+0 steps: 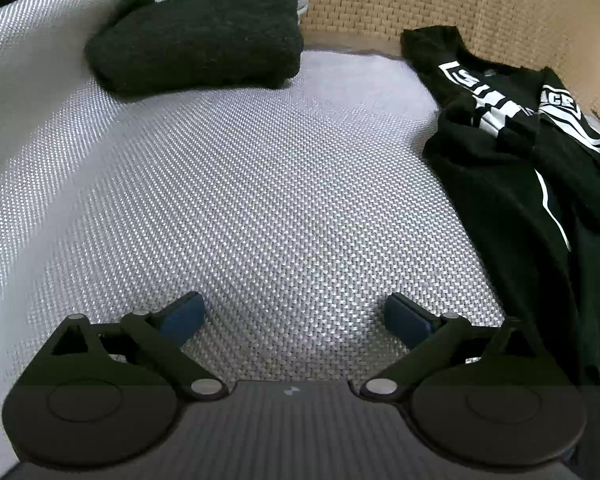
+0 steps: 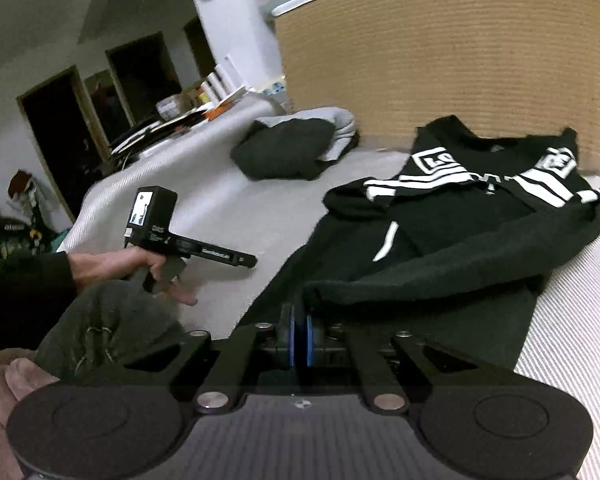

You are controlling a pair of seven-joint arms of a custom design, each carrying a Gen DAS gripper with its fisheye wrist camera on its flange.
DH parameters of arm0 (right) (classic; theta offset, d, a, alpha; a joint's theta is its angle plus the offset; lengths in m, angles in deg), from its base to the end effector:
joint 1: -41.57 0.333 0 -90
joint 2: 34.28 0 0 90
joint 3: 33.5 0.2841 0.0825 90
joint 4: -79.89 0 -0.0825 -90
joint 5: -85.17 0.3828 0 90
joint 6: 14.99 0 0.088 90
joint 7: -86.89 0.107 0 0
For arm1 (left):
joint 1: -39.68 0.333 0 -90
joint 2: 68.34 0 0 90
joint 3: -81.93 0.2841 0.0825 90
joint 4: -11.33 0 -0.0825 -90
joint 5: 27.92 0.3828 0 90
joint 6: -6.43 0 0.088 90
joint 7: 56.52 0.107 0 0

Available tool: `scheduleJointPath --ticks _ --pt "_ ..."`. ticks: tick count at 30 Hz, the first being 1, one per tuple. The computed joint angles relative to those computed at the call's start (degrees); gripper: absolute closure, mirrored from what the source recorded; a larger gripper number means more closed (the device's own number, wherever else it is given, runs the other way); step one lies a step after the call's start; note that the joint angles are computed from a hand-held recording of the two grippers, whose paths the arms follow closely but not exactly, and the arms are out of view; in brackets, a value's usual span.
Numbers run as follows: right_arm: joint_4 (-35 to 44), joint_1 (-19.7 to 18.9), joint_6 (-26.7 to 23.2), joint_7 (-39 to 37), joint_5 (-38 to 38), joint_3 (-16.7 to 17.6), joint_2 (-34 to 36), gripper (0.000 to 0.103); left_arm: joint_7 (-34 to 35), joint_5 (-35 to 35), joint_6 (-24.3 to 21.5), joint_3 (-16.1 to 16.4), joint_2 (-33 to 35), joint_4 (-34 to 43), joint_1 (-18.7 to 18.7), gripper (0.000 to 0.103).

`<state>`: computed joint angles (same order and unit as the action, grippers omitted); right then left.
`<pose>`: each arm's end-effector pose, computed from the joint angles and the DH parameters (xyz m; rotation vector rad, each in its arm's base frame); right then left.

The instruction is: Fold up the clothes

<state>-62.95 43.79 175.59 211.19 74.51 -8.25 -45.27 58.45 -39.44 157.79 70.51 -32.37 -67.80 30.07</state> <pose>0.4367 0.2551 0.4410 -1.6253 1.4412 -0.4470 0.7125 -0.2303 0.3981 -1.2890 2.3899 -0.8715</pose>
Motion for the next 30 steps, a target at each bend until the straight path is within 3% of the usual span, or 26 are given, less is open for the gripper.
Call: scheduleJointPath --ticks 3,11,15,19,26,30 --pt "3.29 5.54 -2.77 -0.92 -2.24 -4.84 2.28 0.097 1.03 -0.84 1.13 -0.75 -0.11 -0.73 0.5 0.0" --pt "11.59 16.83 -10.68 -5.45 -4.42 -13.09 7.64 0.097 4.75 -3.92 2.27 -2.55 -0.43 -1.77 1.84 0.0" --pt "13.7 19.49 -14.65 -4.38 -5.86 -15.24 9.35 0.096 5.94 -4.04 0.47 -2.5 0.48 0.19 1.74 0.0" --pt "13.04 20.55 -14.95 0.17 -9.15 -16.18 9.63 0.095 7.24 -4.44 -0.83 -2.59 1.25 1.72 1.87 0.0" --pt "12.96 22.15 -16.89 1.85 -8.07 -16.49 10.98 0.086 6.82 -3.08 -3.64 -1.45 1.89 3.83 0.94 0.0" --pt "10.29 22.28 -13.84 7.59 -10.12 -16.47 9.7 0.078 6.86 -2.56 -4.43 -1.31 2.44 4.86 0.68 0.0"
